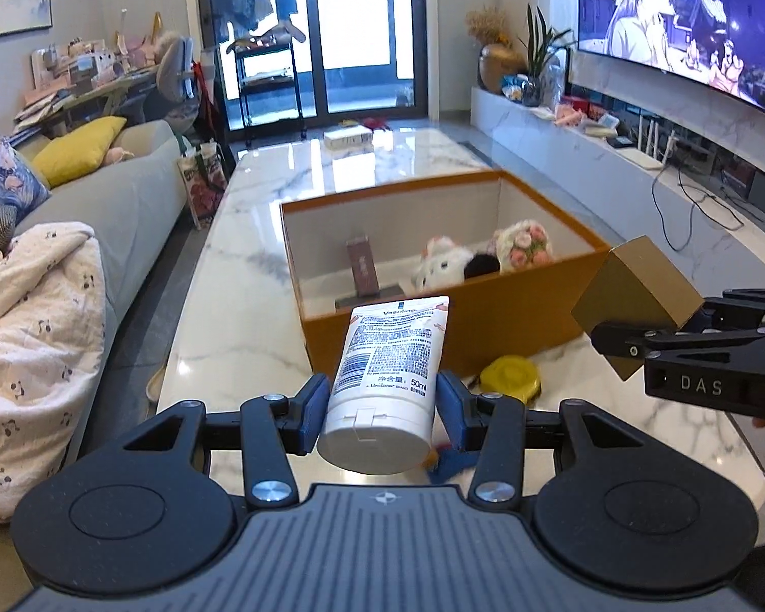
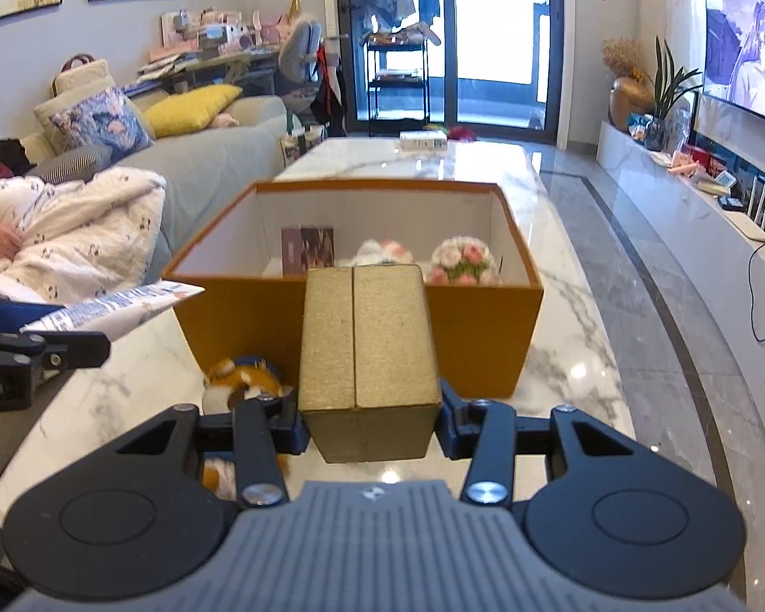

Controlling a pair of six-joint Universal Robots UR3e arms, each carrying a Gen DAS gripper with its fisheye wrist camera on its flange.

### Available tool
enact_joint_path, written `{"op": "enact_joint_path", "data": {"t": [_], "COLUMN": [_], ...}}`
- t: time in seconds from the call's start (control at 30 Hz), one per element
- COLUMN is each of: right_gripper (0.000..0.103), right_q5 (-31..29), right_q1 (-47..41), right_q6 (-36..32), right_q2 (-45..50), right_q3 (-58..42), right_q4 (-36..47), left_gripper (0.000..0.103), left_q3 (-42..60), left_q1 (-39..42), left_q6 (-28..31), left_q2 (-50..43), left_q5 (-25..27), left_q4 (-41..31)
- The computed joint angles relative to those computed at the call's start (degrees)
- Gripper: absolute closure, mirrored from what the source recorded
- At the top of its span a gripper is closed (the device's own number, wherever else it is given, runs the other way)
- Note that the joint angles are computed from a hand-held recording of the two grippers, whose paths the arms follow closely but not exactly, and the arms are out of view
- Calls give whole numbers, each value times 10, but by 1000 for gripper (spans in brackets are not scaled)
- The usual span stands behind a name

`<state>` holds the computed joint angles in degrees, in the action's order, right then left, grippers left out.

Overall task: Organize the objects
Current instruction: 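Carry the lotion tube with the left gripper while the right gripper carries the gold box over the orange box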

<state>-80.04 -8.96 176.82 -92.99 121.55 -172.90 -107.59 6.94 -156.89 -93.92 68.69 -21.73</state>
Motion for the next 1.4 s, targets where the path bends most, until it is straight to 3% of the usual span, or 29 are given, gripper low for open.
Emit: {"op": "enact_joint_path", "data": {"t": [0.3, 0.57, 0.87, 1.07, 1.4], "right_gripper": [56, 56, 56, 56, 56], "right_q5": [-6, -29, -36, -50, -67], "right_q1": [7, 12, 14, 25, 37], "right_q6": [18, 32, 45, 54, 45], "right_q2": [81, 237, 370, 422, 470], "right_q3": [-148, -357, -518, -582, -639], "right_q4": [40, 90, 156, 187, 226], "left_gripper": [50, 50, 50, 50, 50], "left_q3": [188, 411, 505, 598, 631], "left_q1": [-49, -93, -121, -125, -132], "left_q6": [-67, -109, -121, -134, -131], "left_q2": [-124, -301, -394, -456, -484], "left_q5": [38, 86, 119, 125, 135], "left_q4": [-14, -66, -79, -139, -167]}}
